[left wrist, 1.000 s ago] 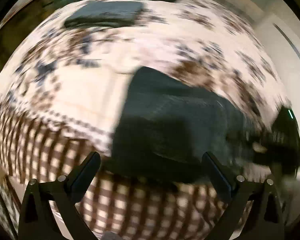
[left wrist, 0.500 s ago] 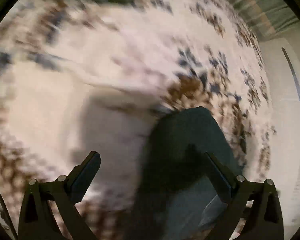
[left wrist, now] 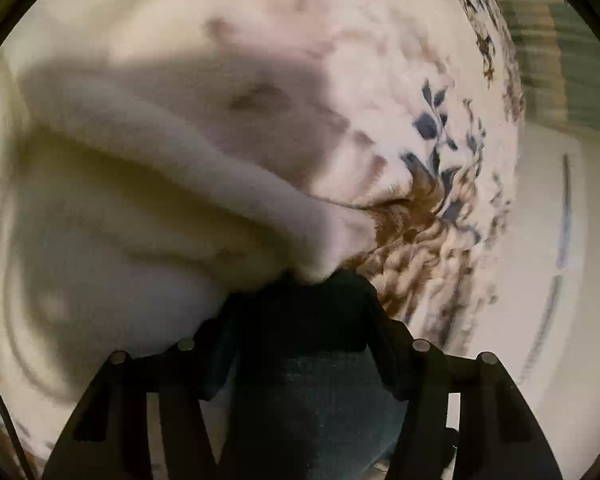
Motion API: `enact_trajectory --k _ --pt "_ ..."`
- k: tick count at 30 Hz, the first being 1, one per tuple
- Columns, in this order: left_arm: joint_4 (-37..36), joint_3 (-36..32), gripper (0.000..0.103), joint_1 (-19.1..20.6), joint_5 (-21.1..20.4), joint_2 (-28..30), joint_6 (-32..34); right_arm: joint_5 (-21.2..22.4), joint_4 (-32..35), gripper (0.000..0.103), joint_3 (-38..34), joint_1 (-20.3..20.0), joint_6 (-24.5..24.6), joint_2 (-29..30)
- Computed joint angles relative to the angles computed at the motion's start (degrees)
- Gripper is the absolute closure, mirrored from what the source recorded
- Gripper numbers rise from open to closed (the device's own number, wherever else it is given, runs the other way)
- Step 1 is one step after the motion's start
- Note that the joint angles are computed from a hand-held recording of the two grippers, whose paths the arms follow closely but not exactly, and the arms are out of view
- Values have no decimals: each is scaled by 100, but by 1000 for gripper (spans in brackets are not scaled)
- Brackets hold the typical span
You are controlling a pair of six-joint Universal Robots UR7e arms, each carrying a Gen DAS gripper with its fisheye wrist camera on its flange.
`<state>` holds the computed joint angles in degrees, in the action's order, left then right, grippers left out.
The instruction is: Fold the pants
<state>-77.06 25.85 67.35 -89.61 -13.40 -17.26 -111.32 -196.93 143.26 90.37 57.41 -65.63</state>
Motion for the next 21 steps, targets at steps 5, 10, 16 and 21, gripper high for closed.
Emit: enact_trajectory --k 5,10,16,21 --pt "60 547 28 -203 79 -519 580 491 -613 37 183 -90 305 -126" --pt "-387 2280 20 -390 459 -1606 1158 607 -2137 27 527 17 749 376" --pt "-940 3386 34 -361 653 -2135 1374 1540 -3491 41 202 -483 702 1763" --pt "-1167 3678 35 -381 1028 -2224 1933 608 -2602 61 5 -210 575 1396"
